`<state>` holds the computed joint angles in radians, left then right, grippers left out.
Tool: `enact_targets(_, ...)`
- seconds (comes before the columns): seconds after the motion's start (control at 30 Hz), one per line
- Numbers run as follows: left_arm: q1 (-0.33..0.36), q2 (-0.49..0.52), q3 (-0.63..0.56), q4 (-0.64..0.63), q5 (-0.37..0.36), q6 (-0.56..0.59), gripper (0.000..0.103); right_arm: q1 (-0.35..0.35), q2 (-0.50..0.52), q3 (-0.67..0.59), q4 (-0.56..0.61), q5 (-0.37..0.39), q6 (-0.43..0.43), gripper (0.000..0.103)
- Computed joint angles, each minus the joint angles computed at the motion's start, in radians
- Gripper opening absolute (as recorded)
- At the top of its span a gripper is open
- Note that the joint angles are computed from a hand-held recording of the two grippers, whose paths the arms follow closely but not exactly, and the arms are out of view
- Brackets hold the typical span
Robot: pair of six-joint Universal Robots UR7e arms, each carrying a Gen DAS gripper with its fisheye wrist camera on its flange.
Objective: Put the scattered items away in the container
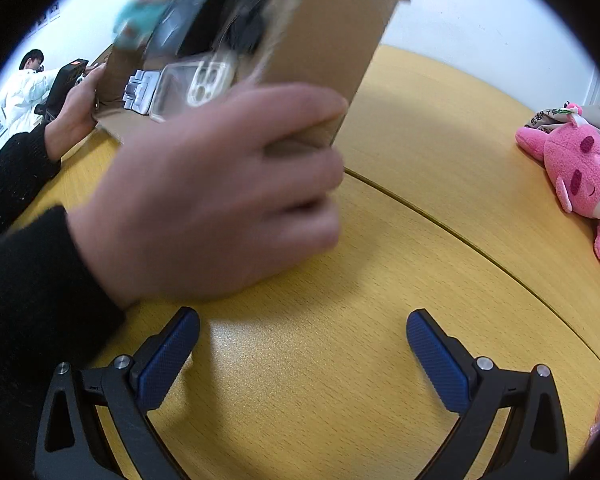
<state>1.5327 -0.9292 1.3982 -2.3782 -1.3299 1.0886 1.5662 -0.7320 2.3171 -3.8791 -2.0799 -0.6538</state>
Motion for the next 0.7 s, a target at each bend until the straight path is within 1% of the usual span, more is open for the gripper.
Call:
enact_targets(0.17, 0.000, -0.001, -0.001, 0.001, 0.000, 0.000, 0.103, -0.003, -0.011, 0.014, -0.004, 0.002, -0.002, 0.103)
enact_targets(0.2, 0.000, -0.001, -0.001, 0.002, 0.000, 0.000, 0.103, 0.008, 0.005, -0.014, 0.013, -0.006, 0.005, 0.103)
enact_targets(0.7, -0.001, -0.001, -0.003, 0.004, 0.001, -0.001, 0.103, 0.010, 0.002, -0.020, 0.023, -0.009, 0.007, 0.103)
